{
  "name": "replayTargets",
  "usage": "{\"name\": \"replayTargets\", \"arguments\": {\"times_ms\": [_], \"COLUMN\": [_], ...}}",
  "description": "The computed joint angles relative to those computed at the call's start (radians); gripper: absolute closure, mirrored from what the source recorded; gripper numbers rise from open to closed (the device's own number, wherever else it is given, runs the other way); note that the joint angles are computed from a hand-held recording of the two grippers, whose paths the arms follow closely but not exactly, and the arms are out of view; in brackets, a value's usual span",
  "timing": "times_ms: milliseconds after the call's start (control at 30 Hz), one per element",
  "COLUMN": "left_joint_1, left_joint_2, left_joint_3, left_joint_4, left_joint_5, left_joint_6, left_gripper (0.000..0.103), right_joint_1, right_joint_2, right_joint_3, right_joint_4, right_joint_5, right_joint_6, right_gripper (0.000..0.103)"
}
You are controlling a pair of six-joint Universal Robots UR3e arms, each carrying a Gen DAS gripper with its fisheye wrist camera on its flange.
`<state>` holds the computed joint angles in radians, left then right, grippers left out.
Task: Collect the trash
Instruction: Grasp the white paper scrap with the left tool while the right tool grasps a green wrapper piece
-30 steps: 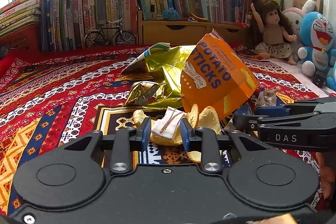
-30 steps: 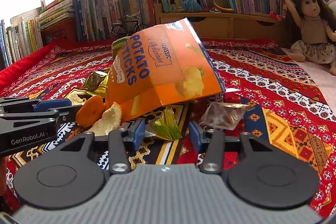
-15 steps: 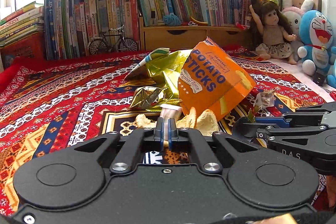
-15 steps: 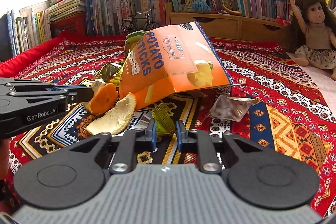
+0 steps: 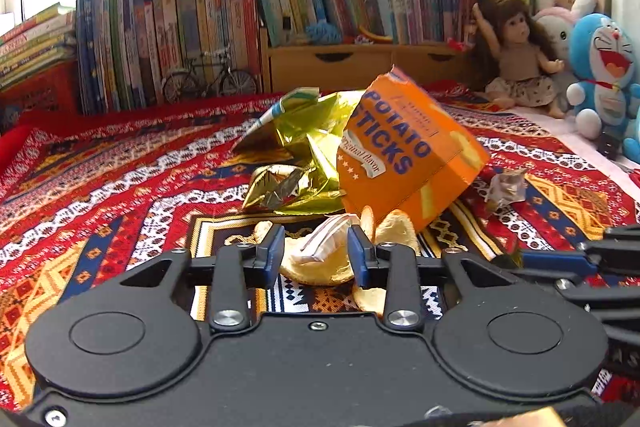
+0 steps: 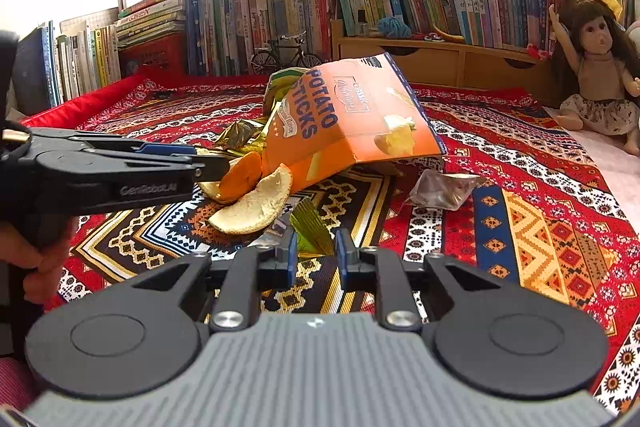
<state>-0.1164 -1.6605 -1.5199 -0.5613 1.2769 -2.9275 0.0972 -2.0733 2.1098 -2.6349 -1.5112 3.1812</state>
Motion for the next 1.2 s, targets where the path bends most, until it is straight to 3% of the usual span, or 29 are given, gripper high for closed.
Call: {"name": "replayTargets", "arguments": {"times_ms": [233, 300, 400, 600, 900, 1033, 1133, 1200], "left_joint_1": [-0.021, -0.017, -0.017, 0.01, 0.17, 0.235, 0.248, 0.249], "left_joint_2": [-0.048, -0.03, 0.009, 0.119, 0.428, 0.534, 0.573, 0.561], "left_joint_3": [0.025, -0.007, -0.053, -0.145, -0.343, -0.38, -0.405, -0.411], "left_joint_4": [0.007, 0.043, 0.085, 0.087, -0.02, -0.128, -0.146, -0.12], "left_joint_5": [0.012, 0.012, 0.024, -0.008, -0.217, -0.299, -0.311, -0.327], "left_joint_6": [0.021, -0.016, -0.036, -0.03, 0.01, 0.071, 0.11, 0.124], "left_gripper": [0.073, 0.09, 0.099, 0.101, 0.101, 0.101, 0.101, 0.095], "right_joint_1": [-0.044, -0.06, -0.071, -0.096, -0.173, -0.158, -0.105, -0.085], "right_joint_2": [-0.019, -0.031, -0.047, -0.11, -0.311, -0.359, -0.353, -0.347], "right_joint_3": [0.034, 0.046, 0.058, 0.084, 0.136, 0.144, 0.146, 0.146], "right_joint_4": [0.015, 0.014, 0.01, 0.029, 0.15, 0.183, 0.167, 0.163], "right_joint_5": [0.045, 0.064, 0.08, 0.111, 0.216, 0.217, 0.17, 0.154], "right_joint_6": [0.03, 0.037, 0.046, 0.048, 0.055, 0.062, 0.075, 0.08], "right_gripper": [0.078, 0.078, 0.078, 0.078, 0.078, 0.078, 0.078, 0.078]}}
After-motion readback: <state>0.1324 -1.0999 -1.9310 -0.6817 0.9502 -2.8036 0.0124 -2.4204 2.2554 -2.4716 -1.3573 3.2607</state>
